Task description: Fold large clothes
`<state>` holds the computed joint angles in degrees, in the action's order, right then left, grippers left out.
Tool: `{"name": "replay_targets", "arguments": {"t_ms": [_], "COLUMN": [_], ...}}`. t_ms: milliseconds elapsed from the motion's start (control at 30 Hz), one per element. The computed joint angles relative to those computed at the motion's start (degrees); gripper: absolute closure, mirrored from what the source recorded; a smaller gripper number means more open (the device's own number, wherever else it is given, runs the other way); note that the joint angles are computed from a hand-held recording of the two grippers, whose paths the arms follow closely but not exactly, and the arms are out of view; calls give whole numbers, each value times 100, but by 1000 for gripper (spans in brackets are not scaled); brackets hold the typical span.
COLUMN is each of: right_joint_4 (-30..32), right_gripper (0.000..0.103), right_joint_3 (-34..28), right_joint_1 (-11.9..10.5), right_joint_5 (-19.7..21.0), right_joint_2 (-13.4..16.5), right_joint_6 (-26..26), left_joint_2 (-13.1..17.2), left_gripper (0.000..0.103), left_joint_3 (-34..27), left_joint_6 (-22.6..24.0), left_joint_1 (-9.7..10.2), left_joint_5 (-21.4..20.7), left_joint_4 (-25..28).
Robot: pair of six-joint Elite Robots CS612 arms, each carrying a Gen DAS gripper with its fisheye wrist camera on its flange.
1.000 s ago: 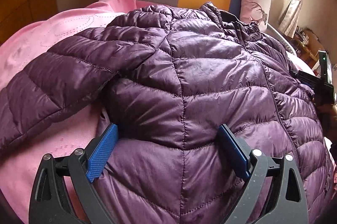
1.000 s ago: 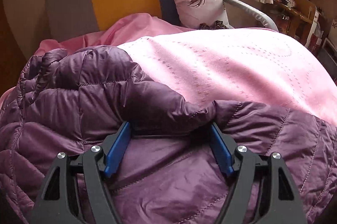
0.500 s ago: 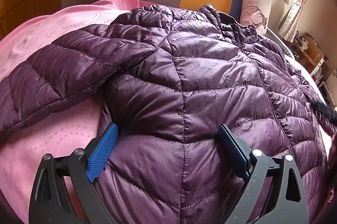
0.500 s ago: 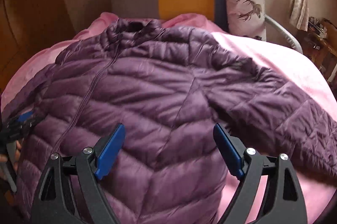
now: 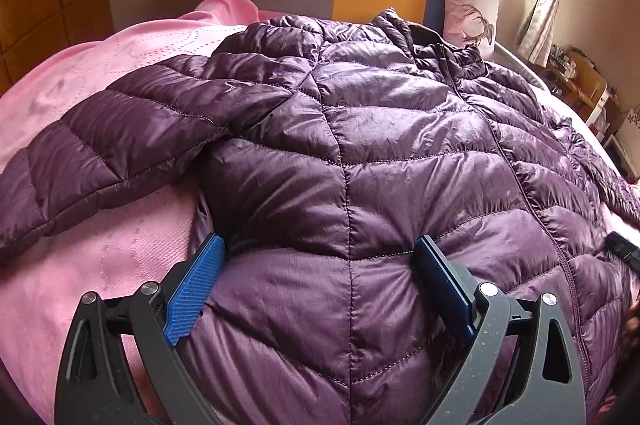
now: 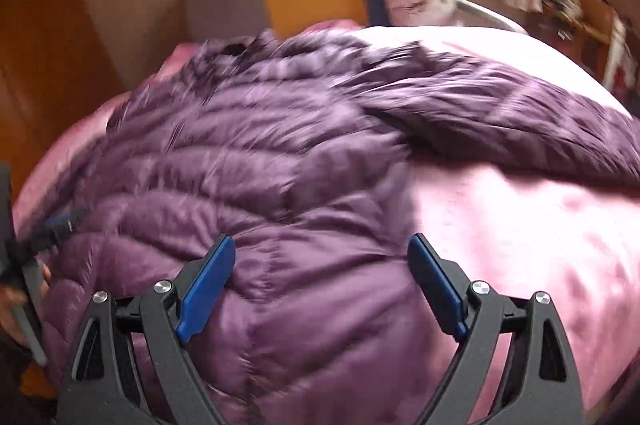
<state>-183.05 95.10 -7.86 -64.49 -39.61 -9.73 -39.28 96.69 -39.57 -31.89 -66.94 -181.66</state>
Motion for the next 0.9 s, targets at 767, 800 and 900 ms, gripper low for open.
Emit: {"name": "replay_targets", "arguments": {"t_ms": [767,800,900], "right_joint_4": [19,-40,-84], "right_gripper": [95,95,95], "right_joint_3": [-1454,-1471,-1508], "right_joint_1": [-1460,-1408,-1200], "right_joint_5": [-371,-295,-40], "right_joint_2": [506,467,330], "right_joint_6": [4545,4329,3520], "left_joint_2": [27,28,25], "left_gripper": [4,4,4], "left_joint_3": [-44,-48,-42], "left_joint_6": [9,8,-1], "left_joint_1": [1,0,1], "left_joint_5": [-19,-18,-18], "left_joint_4": [53,60,51]}}
